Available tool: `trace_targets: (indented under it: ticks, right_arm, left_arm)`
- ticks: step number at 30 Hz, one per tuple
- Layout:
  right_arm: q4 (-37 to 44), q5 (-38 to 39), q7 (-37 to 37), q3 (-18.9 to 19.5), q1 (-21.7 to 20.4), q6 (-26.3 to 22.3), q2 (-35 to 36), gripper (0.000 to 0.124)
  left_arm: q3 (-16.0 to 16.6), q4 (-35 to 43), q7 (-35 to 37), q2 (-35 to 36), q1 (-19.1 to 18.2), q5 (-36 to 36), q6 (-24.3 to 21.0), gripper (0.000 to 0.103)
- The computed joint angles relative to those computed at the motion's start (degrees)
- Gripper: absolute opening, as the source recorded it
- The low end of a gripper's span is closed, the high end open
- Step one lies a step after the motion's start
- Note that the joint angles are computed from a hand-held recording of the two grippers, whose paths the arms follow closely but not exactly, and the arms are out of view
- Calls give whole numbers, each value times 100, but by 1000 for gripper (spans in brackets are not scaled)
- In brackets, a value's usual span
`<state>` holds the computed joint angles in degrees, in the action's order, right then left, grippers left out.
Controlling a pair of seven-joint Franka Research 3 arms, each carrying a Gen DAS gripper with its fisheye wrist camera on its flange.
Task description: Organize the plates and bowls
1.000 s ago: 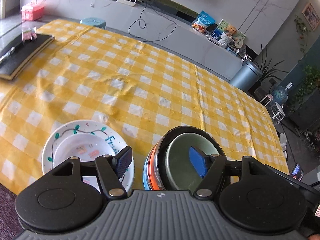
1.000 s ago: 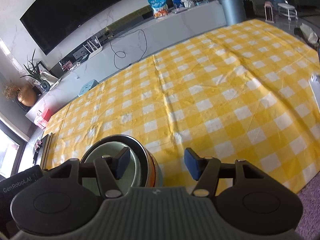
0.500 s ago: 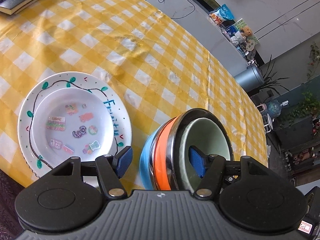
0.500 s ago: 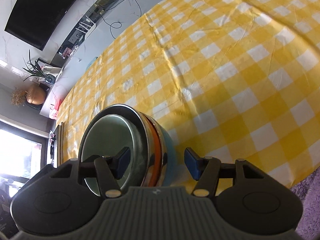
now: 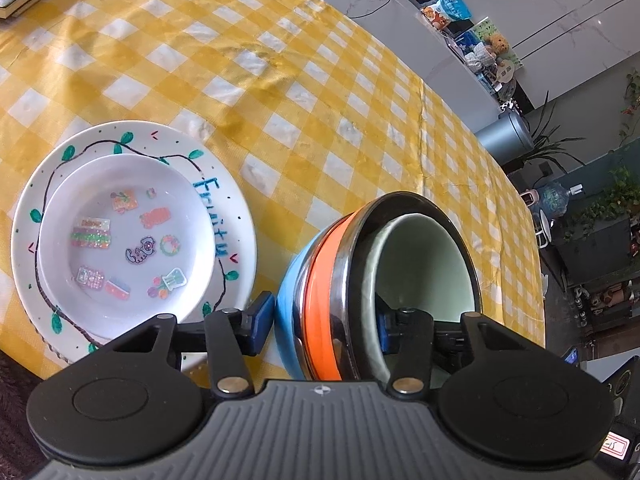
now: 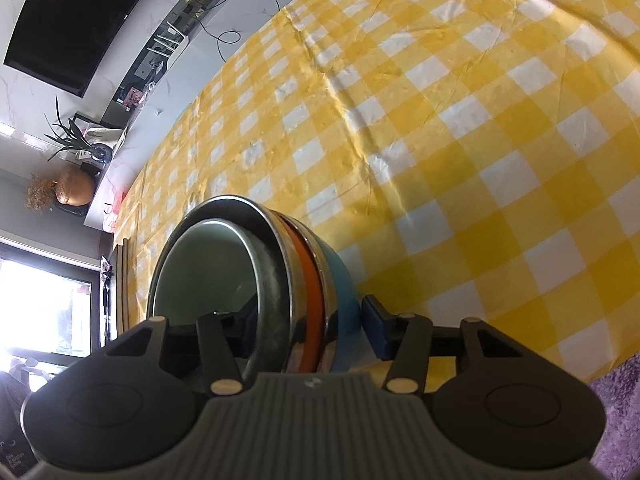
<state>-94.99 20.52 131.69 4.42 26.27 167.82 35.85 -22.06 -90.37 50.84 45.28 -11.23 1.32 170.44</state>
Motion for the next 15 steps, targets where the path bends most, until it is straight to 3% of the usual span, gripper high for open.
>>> trace_targets:
  ticks: [15]
  right_arm:
    - [-58, -153, 204, -117, 68, -83, -64, 44]
  left_arm:
    - [218, 162, -113, -21, -228, 92, -285, 53]
